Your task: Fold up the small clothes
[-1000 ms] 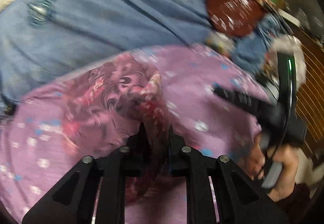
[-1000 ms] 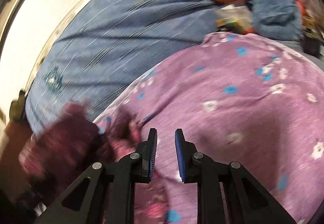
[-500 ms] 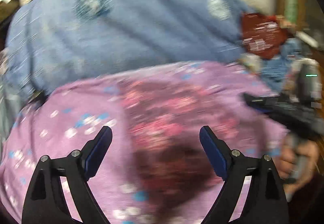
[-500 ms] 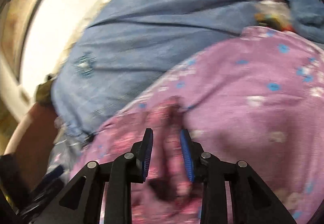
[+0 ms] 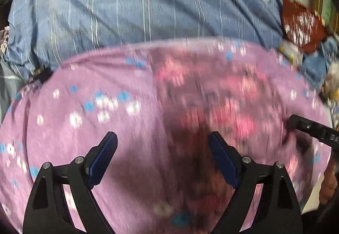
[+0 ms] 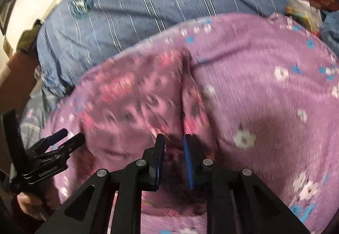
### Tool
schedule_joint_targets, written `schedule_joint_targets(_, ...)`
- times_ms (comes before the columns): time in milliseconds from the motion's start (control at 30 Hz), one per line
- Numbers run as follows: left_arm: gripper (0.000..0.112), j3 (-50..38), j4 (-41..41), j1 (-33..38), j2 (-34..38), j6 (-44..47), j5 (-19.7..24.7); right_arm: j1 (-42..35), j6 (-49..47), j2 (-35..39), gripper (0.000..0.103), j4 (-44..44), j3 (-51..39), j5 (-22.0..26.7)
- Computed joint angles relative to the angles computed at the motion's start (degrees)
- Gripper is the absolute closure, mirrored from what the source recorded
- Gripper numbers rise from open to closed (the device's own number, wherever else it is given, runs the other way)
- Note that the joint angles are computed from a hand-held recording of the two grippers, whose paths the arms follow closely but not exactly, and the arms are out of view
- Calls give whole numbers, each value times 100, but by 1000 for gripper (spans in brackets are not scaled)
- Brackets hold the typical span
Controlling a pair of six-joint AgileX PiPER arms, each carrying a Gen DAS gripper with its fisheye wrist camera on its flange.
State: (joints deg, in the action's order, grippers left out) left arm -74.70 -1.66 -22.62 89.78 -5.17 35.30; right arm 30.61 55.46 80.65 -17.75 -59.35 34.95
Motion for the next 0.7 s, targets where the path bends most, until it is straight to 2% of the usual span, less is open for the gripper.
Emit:
schedule_joint_targets(67,24,-338,-119,121,299,66,-51,-52,-47,75,81,-9,-316,-125)
schedule_joint_targets(167,24,-611,-343,220,779,233,-219,-398,-659,822,81,469,-1479,164)
schedule_joint_targets(233,23,-902,-203,186,1183,114,-131,-620,-989,1499,81,816,-2341,511)
schedule_joint_targets(333,21,-1213,-555,270,1528,349,39,-1079,-1675,2739,82,1931,-3714,1308)
schedule_joint_targets(367,20,-1347,-614,302,1619,417,166,-1131,-1704,3224,88,2024,-4278,1771)
schedule_joint_targets(400,18,-1454,-653,332,1677,462,272,-1128,-1650,3583,89,1888,-4637,2045)
schedule_joint_targets(433,18,-1501,-745,382,1682,554,330,-1038,-1443,3713,89,1560,-4810,2091)
schedule_joint_targets(533,19,-1437,-610,414,1500,460,342,-944,-1394,3684,85,1402,-4962,2238)
schedule_joint_targets(700,19,-961,-627,355,883,639,176,-492,-849,2219,81,673,-3417,1670)
